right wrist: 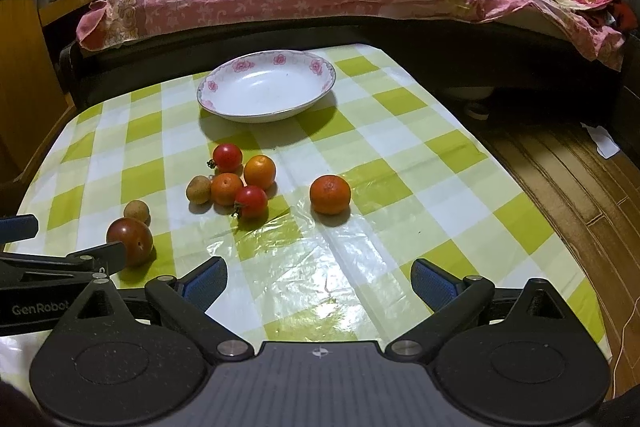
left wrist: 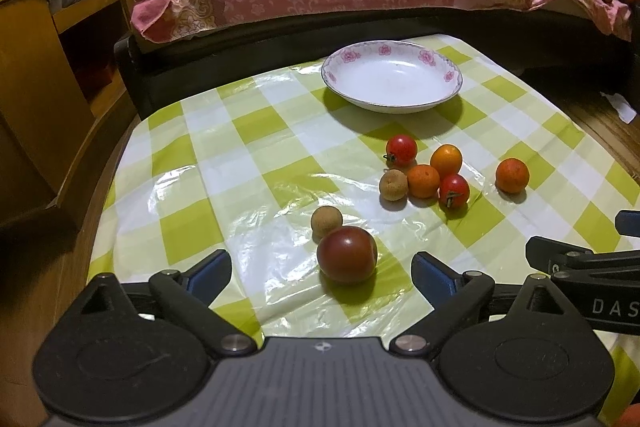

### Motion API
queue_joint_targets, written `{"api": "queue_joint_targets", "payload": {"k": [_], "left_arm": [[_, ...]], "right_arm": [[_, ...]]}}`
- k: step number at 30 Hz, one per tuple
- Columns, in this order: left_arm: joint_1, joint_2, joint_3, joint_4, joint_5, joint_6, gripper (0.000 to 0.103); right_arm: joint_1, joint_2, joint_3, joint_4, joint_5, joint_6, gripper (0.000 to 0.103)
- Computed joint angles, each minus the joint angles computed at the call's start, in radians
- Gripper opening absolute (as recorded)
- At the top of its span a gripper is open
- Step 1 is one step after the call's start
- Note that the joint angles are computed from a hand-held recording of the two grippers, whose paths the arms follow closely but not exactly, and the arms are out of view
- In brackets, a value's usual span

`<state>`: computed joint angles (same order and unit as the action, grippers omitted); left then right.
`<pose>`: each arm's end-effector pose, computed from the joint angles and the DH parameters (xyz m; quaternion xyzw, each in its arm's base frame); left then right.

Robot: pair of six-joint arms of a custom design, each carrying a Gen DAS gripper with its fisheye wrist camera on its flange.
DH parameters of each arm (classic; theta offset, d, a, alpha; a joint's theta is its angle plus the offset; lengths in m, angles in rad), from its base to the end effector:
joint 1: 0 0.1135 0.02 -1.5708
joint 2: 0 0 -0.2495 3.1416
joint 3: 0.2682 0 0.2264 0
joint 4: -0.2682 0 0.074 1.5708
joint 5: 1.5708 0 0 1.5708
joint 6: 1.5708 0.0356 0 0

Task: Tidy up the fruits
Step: 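Move the left tool toward the dark red tomato while the right tool approaches a mandarin, then close the left tool on the dark red tomato while the right tool grasps the mandarin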

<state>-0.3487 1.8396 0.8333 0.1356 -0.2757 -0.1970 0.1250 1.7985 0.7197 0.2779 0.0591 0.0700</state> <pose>0.3073 -0.1014 0.1189 0.0235 0.9313 0.0328 0.3619 0.3064 0.0364 0.1138 -0.0144 0.9264 0.0093 0.3762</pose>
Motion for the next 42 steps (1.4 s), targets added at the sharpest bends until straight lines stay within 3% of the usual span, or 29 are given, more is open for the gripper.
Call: {"api": "queue_joint_targets", "payload": {"k": [10, 21, 24, 36, 42], "left_arm": [[0.008, 0.012, -0.035, 0.062, 0.015, 0.040, 0.101], [0.037, 0.085, -0.022, 0.137, 0.080, 0.067, 0.094], [0.036, 0.111, -0.011, 0.149, 0.097, 0.086, 0.082], [0.054, 0.209, 0.064, 0.154, 0.119, 0.101, 0.056], [0.058, 0.231, 0.086, 0.152, 0.138, 0.112, 0.049]], "right_arm": [[0.002, 0.012, 0.013, -0.016, -0.005, 0.001, 0.093], [0.008, 0.055, 0.062, -0.056, -0.034, -0.005, 0.090], [0.004, 0.069, 0.075, -0.060, -0.040, -0.009, 0.090], [-0.013, 0.116, 0.116, -0.033, -0.028, -0.047, 0.090], [-0.023, 0.169, 0.153, 0.022, 0.001, -0.113, 0.089]]}}
